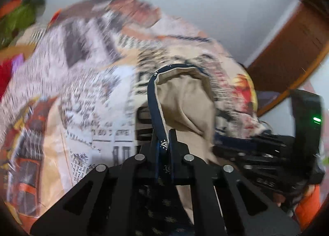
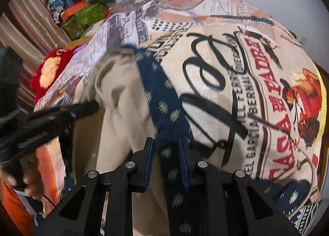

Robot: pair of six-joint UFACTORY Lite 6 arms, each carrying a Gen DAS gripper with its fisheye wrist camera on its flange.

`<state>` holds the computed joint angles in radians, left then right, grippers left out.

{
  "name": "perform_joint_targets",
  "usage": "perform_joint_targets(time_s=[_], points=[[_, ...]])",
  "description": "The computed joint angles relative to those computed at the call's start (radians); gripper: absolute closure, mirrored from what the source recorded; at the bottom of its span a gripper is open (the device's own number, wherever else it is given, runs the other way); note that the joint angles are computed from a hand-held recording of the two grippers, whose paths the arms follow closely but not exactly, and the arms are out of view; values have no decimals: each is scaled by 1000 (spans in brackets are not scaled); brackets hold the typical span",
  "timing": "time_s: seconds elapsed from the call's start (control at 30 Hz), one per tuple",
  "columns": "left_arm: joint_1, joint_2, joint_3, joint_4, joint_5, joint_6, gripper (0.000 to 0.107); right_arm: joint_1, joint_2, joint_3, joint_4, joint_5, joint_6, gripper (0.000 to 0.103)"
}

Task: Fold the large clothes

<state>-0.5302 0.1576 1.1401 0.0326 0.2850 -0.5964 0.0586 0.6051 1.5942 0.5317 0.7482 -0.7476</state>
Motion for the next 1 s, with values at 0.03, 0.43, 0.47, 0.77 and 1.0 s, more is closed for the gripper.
perform_joint_targets(time_s=[0.03, 0.43, 0.47, 0.77, 1.0], points=[[-30, -36, -3, 49, 12, -41, 100, -9, -18, -16, 2, 14, -12, 82], [-551, -367, -182, 495, 295, -595, 100, -378, -522, -314, 89, 361, -260, 82], [-596, -386, -216, 508, 311, -647, 100, -418, -562, -333, 97, 389, -284, 82], [-887, -368, -417, 469, 450, -980, 90, -757, -797, -570, 87, 593, -529, 82], [-905, -470, -327, 513, 649, -1021, 42, -806, -813, -824, -45, 434, -598, 82]])
